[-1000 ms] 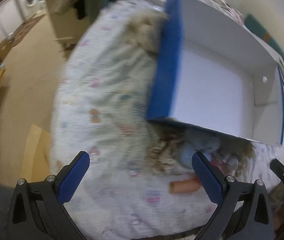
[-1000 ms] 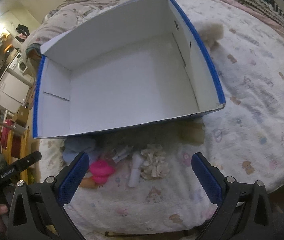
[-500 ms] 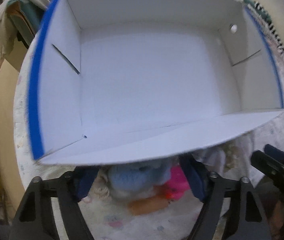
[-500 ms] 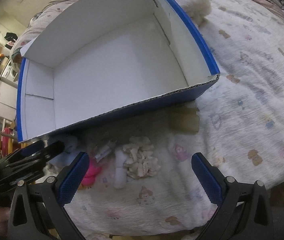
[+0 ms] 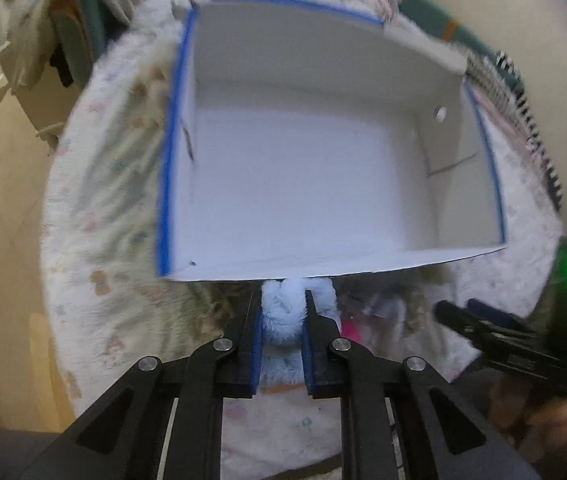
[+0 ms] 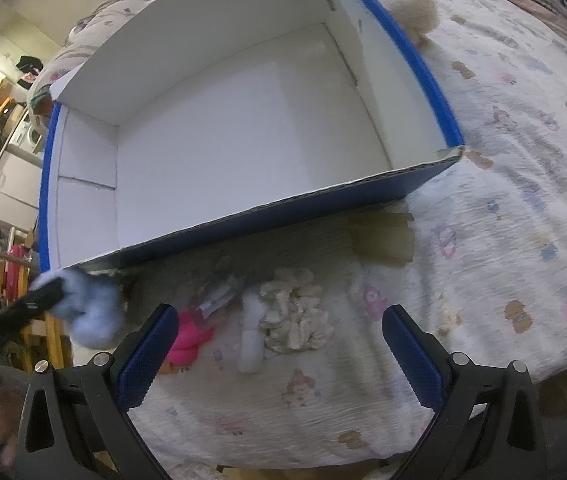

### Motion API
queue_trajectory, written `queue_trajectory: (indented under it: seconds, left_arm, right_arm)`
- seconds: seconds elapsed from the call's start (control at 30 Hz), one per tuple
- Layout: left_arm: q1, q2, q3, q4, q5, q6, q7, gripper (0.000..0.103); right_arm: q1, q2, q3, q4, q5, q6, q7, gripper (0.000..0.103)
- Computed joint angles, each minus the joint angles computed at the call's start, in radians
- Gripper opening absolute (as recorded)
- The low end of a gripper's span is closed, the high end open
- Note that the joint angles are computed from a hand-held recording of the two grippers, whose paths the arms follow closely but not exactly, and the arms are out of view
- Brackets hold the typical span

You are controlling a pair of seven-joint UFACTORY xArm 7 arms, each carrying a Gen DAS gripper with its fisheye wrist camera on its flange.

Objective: Organize soft objects
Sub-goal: 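Grasp the light blue plush with the left tool while the right tool grasps the pink heart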

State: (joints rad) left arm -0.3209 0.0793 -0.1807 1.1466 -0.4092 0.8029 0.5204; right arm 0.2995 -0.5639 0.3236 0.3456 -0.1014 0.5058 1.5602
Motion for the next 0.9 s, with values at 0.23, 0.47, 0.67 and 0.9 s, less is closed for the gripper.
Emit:
queue_trajectory:
  seconds: [0.23,0.47,0.67,0.9]
  left_arm:
    - [0.052,-0.040,0.043,0.014,-0.042,0.017,-0.020,0.015]
    - [0.072,0.016,0.043,0.025,0.008,-0.033,-0.072,0.015]
    - [0.096,0.056,0.039,0.048,-0.027,0.019,-0.080,0.015]
    - [0.113,0.076,0.031,0.073,-0.086,0.093,-0.071,0.015]
  right_arm:
    - [0.088,0.063,-0.077,-0.038,0.103,-0.243,-0.099,0.103]
    - [0.307,0.212,-0.269,-0.017,0.323,-0.474,-0.309,0.085]
    - [0.540,0.371,-0.474,0.080,0.519,-0.485,-0.459,0.085]
    - [0.520,0.485,-0.479,0.187,0.568,-0.394,-0.561,0.065]
